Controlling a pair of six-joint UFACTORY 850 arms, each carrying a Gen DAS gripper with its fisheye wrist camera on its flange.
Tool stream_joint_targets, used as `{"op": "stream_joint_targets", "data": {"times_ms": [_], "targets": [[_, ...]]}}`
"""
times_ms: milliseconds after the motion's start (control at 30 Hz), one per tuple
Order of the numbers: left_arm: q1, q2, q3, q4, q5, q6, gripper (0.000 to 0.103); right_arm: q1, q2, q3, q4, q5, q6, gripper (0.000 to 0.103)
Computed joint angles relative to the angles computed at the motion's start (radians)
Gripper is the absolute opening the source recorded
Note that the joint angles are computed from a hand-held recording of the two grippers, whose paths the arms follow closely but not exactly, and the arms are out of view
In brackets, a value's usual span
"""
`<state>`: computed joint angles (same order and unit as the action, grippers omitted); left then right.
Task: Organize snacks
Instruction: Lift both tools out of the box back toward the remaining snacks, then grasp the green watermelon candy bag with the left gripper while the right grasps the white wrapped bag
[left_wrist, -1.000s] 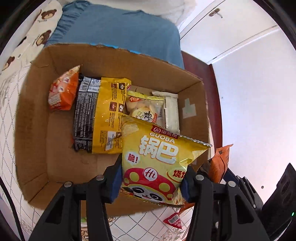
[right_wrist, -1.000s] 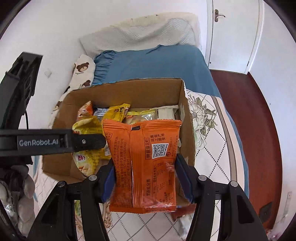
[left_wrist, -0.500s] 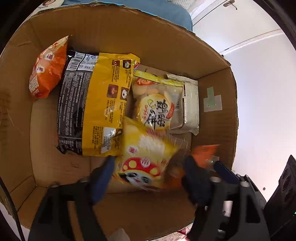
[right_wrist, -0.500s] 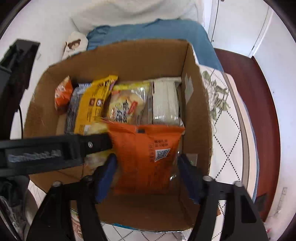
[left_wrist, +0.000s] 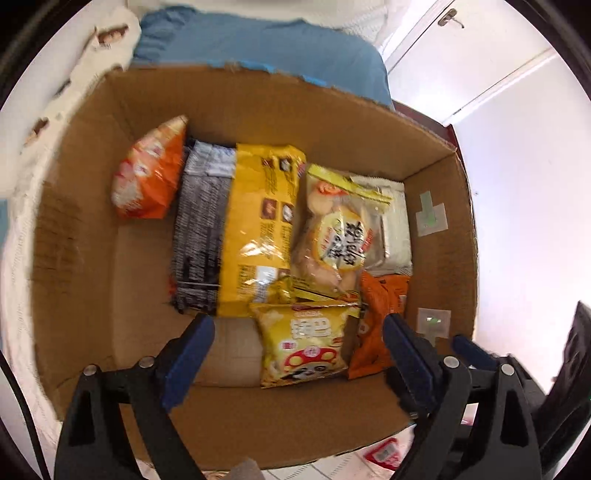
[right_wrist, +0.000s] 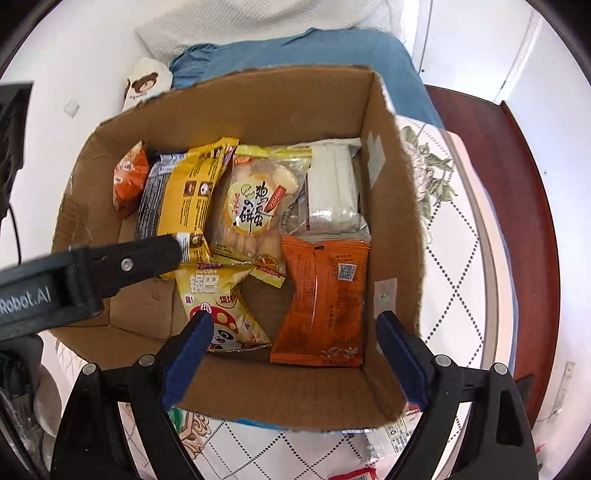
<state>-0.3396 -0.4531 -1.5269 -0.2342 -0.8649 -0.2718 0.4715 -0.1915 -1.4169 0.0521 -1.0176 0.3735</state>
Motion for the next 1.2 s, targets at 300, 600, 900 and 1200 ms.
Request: {"op": "stream_joint_targets", "data": {"times_ms": [300, 600, 900, 1200], "targets": [[-0.028, 0.165, 0.139, 0.225, 0.136, -0.109, 0.093, 0.046, 0.08, 0.021, -0.084, 0.016, 0.066, 0.092], [-0.053, 0.313, 0.254, 0.4, 0.218, -0.245, 0.093, 0.088, 0.192, 0.071, -0.191, 0.053, 0.145, 0.092], [-0.122, 0.475, 0.369, 0.583, 0.26, -0.38, 0.093, 0.157, 0.298, 0.091, -0.28, 0.068, 0.242, 0.092], [-0.181, 0.593, 0.45, 0.726, 0.258, -0.514, 0.093, 0.232, 0.39, 0.123, -0.362, 0.078, 0.36, 0.092]]}}
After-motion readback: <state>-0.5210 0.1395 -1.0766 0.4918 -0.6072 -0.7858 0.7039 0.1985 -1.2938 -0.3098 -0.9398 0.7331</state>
